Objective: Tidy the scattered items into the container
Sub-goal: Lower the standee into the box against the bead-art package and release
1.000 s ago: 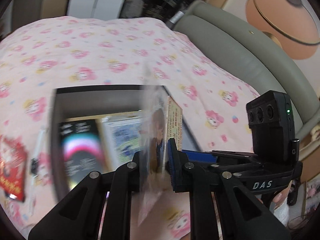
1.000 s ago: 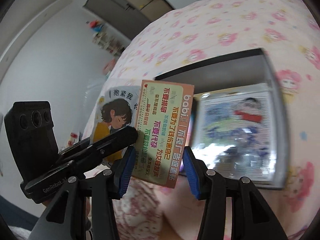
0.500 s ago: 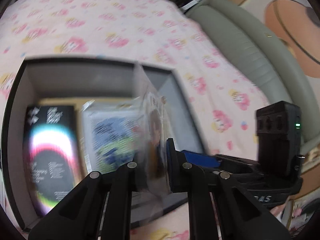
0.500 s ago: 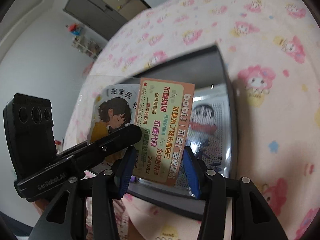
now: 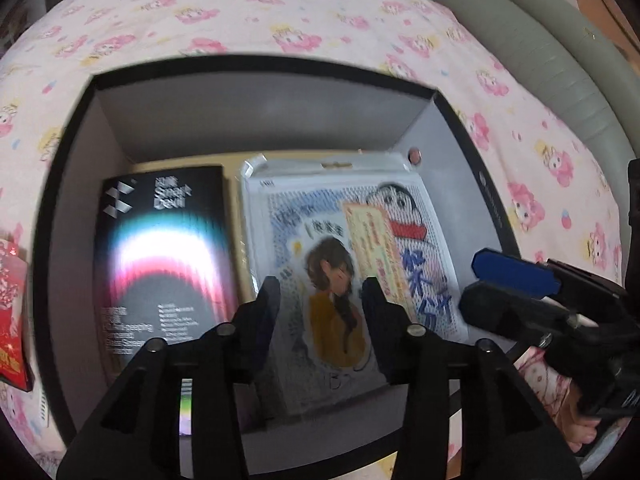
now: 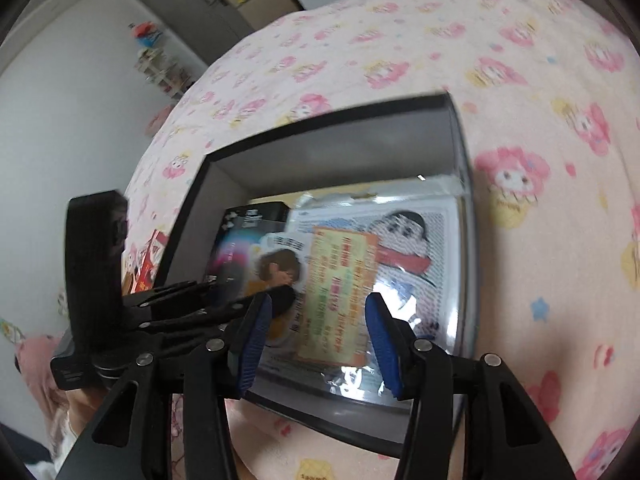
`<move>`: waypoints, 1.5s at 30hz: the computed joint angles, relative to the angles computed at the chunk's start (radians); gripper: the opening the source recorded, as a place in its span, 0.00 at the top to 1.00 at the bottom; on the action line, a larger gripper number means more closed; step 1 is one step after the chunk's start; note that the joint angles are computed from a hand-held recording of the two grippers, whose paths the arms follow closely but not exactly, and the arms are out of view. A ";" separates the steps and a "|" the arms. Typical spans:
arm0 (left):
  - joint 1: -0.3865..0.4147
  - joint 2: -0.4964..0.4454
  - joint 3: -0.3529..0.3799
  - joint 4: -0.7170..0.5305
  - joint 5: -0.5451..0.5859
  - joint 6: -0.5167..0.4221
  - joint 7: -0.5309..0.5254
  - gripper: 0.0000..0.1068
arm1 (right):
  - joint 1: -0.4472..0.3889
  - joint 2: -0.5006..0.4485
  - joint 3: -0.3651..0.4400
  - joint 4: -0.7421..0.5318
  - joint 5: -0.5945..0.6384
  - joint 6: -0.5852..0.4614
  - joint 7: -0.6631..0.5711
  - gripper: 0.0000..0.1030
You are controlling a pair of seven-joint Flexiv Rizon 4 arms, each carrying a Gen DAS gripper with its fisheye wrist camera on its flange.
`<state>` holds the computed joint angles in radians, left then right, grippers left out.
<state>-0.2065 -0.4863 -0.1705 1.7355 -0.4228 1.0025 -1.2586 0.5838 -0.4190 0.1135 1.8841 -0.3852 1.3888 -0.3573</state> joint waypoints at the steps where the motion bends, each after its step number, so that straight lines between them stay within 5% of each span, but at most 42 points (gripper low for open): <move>1: -0.004 0.010 0.007 0.019 -0.008 0.046 -0.023 0.61 | -0.006 -0.008 0.012 -0.020 0.000 -0.021 -0.021 0.56; 7: -0.002 0.032 0.037 0.045 0.033 0.069 -0.072 0.64 | -0.070 -0.103 0.125 -0.172 0.137 -0.162 -0.183 0.56; 10: -0.028 0.018 0.080 0.011 0.123 0.014 -0.127 0.64 | -0.060 -0.127 0.129 -0.194 0.173 -0.194 -0.218 0.56; 18: -0.008 0.003 0.050 0.001 0.123 -0.078 -0.118 0.74 | -0.049 -0.121 0.122 -0.163 0.249 -0.221 -0.226 0.57; 24: 0.034 0.035 -0.003 0.070 -0.013 -0.052 -0.007 0.74 | 0.036 -0.066 0.015 -0.085 0.130 -0.166 -0.096 0.57; 29: 0.010 0.025 0.033 0.053 0.018 -0.031 -0.075 0.74 | 0.128 -0.003 -0.137 0.013 -0.136 -0.104 0.124 0.57; 33: 0.032 -0.006 0.000 -0.009 0.004 -0.165 -0.017 0.74 | 0.090 0.007 -0.113 0.024 -0.210 -0.102 0.163 0.57; 36: 0.031 0.029 -0.016 0.043 -0.060 -0.093 0.029 0.74 | 0.069 0.015 -0.110 0.039 -0.260 -0.090 0.200 0.57; 39: 0.003 0.042 0.032 0.062 -0.026 0.001 -0.048 0.74 | 0.052 0.032 -0.125 0.069 -0.297 -0.059 0.271 0.57; 45: 0.024 0.025 0.031 0.043 0.013 -0.068 -0.066 0.74 | 0.031 0.044 -0.150 0.096 -0.382 -0.001 0.379 0.57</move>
